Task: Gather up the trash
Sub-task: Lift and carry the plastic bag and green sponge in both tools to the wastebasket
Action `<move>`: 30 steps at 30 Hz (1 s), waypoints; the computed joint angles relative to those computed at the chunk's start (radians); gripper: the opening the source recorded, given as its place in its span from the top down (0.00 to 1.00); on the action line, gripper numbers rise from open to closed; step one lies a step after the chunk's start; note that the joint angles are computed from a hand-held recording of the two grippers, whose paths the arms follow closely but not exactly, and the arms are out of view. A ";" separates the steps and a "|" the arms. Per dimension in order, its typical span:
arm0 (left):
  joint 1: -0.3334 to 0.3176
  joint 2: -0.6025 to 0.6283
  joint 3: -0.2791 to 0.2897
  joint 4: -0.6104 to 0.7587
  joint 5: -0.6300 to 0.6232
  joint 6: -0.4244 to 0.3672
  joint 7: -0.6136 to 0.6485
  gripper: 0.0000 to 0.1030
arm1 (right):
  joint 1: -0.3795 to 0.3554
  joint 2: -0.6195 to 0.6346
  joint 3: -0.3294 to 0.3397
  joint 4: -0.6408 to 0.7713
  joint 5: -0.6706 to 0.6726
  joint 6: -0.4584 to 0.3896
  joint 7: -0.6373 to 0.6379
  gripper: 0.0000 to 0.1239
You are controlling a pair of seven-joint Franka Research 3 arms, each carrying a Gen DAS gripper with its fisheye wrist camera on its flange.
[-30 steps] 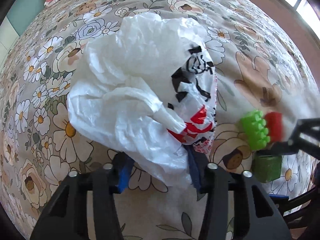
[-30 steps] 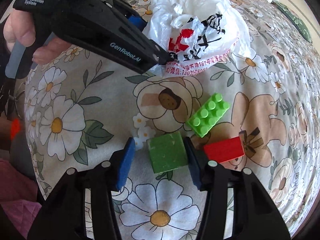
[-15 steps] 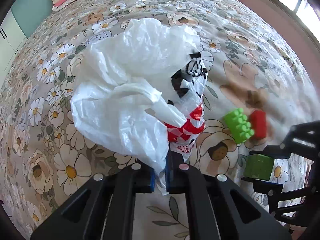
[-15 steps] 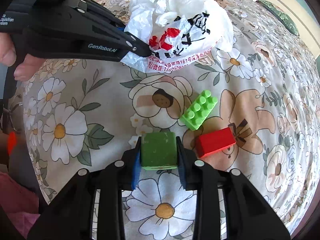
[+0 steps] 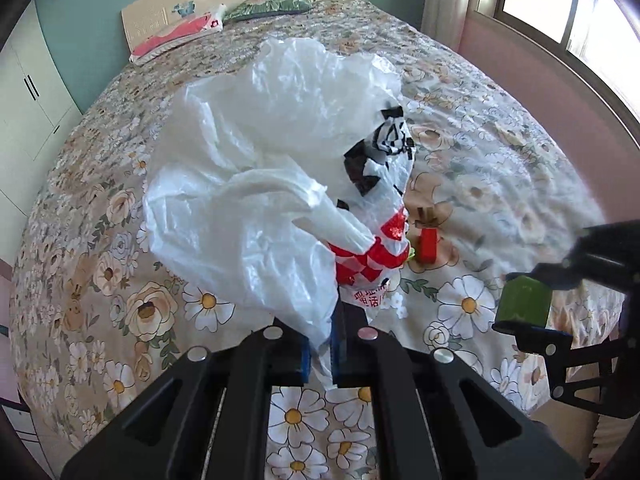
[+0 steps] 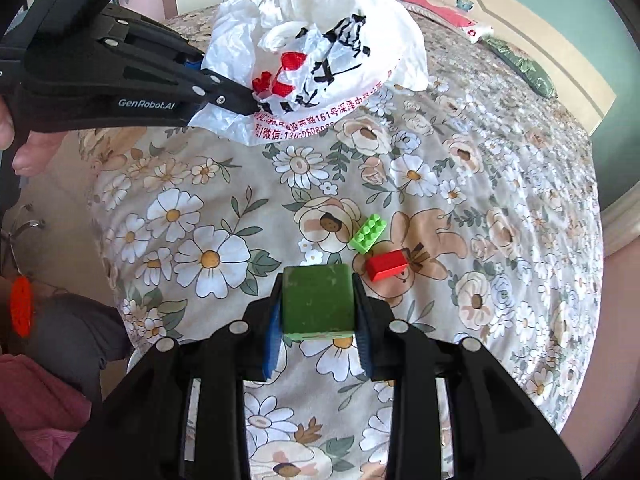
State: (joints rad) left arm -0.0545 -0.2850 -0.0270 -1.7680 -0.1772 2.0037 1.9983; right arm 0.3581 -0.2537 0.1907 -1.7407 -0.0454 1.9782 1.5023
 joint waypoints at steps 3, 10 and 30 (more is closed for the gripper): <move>-0.002 -0.058 0.008 0.008 -0.008 -0.014 -0.003 0.91 | 0.005 -0.033 0.025 0.045 -0.038 -0.040 0.029 0.74; -0.027 -0.181 0.038 0.029 -0.011 -0.048 -0.014 0.91 | 0.004 -0.098 0.085 0.163 -0.110 -0.128 0.072 0.74; -0.119 -0.453 0.106 0.055 0.048 -0.148 -0.032 0.91 | -0.063 -0.194 0.291 0.416 -0.230 -0.321 0.147 0.74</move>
